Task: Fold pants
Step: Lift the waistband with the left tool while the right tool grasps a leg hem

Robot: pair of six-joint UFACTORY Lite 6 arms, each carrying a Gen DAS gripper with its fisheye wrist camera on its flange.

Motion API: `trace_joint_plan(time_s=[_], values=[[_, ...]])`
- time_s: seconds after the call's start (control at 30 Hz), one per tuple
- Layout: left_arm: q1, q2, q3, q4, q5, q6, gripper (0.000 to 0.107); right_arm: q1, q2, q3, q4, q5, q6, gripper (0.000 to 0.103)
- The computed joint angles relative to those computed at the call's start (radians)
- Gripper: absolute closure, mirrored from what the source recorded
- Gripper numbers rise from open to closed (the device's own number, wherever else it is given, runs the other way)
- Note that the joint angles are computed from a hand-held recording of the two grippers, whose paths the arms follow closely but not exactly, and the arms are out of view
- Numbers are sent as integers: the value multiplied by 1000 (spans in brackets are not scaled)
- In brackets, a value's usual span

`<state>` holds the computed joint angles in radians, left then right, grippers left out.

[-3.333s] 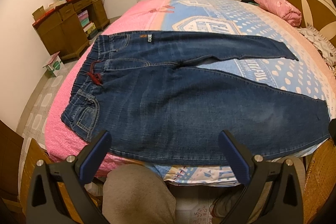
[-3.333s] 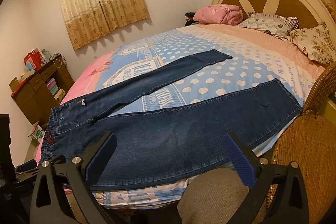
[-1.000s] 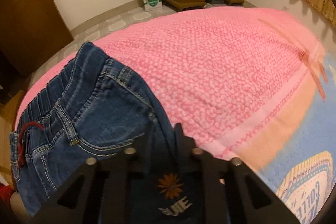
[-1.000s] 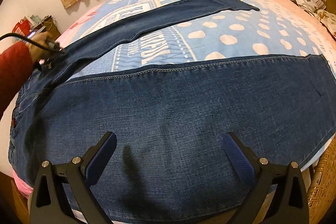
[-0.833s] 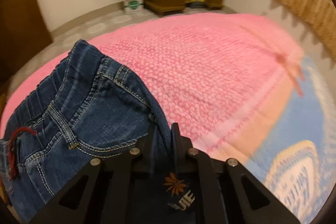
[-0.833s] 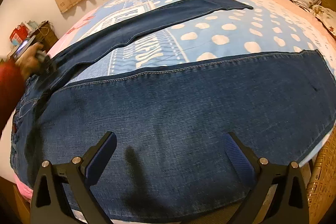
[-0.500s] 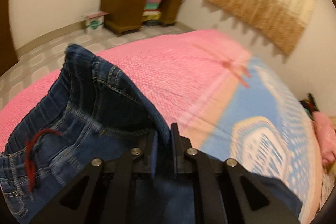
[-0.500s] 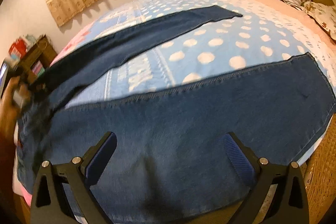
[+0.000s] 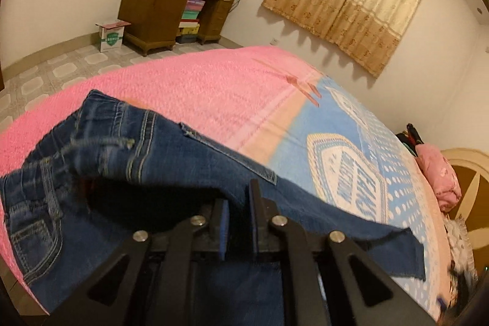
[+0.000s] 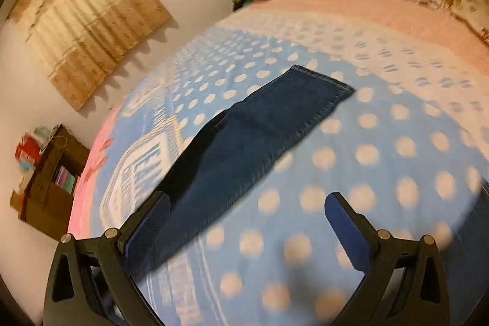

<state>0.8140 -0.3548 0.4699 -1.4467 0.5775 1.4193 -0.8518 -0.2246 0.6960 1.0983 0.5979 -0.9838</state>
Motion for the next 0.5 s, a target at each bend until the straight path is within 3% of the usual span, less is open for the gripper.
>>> trace_joint_plan(time_s=[0.17,0.23,0.5], values=[[124,-51,-102,-3,89,131,95,162,475,435,-33,-125,219,2],[146,-46,-118,-22,110,188,95,184,631,604,-79,-96,333,2],[142,-26,-168,-186,112,399,95,343,1115,1214,-563,-32,933,11]])
